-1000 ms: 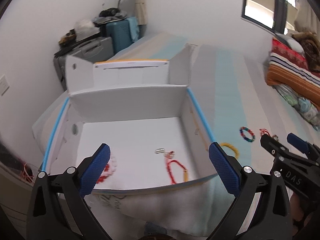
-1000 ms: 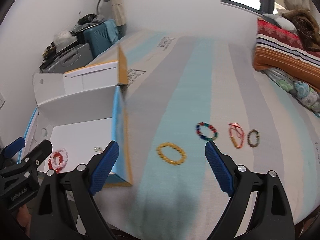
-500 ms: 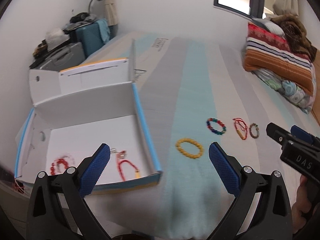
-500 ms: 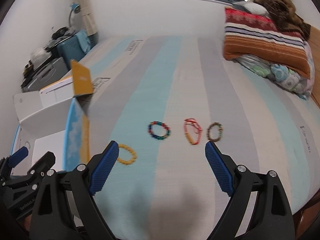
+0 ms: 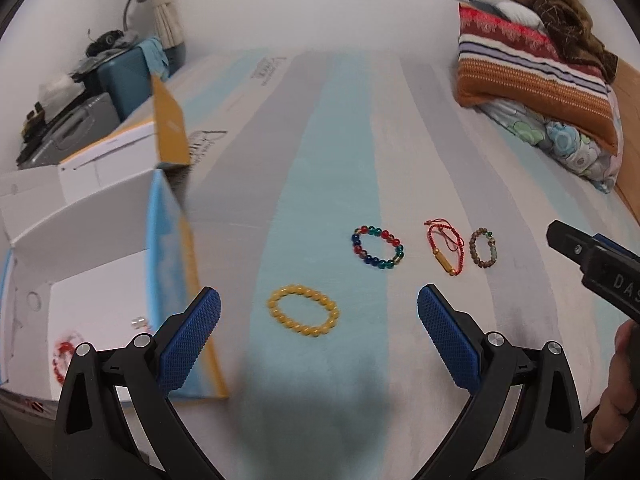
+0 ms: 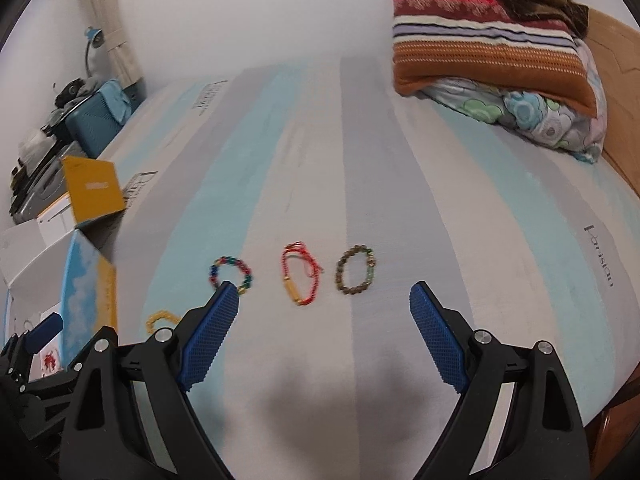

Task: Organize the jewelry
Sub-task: 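Move both tools back toward the yellow and wooden bead bracelets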

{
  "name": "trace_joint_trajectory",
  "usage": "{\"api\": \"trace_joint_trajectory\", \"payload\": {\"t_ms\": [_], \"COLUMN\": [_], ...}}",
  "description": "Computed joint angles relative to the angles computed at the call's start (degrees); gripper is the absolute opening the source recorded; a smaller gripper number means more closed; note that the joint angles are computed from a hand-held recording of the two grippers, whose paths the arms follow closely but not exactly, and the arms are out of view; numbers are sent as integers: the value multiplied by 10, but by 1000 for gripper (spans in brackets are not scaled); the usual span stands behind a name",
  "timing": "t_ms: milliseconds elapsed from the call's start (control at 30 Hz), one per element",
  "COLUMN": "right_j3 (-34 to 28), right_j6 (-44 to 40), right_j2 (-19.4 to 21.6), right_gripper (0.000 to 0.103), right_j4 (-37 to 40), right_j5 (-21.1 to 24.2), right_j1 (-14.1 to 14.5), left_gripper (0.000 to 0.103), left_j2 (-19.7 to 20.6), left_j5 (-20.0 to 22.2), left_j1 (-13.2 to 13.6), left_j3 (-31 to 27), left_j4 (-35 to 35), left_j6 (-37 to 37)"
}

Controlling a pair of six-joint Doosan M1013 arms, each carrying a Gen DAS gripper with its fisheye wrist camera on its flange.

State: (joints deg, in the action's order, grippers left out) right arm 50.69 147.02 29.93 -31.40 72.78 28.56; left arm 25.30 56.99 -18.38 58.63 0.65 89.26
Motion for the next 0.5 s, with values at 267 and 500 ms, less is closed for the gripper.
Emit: {"api": "trace_joint_trajectory", "payload": {"t_ms": [267, 500], "right_j3": [6, 13], "right_j6": [-20, -27], "right_j2": [19, 40], "right_gripper": [81, 81], "right_j4": [27, 52], "right_j5": [2, -7], "right_j1": [-32, -54], "left_gripper": [97, 97], "left_j2": [53, 78], "left_j5": [28, 26], "left_j1": [-5, -2], "left_j3": [-36, -41], "left_j4": [-3, 0], "left_j6": [-20, -33]}}
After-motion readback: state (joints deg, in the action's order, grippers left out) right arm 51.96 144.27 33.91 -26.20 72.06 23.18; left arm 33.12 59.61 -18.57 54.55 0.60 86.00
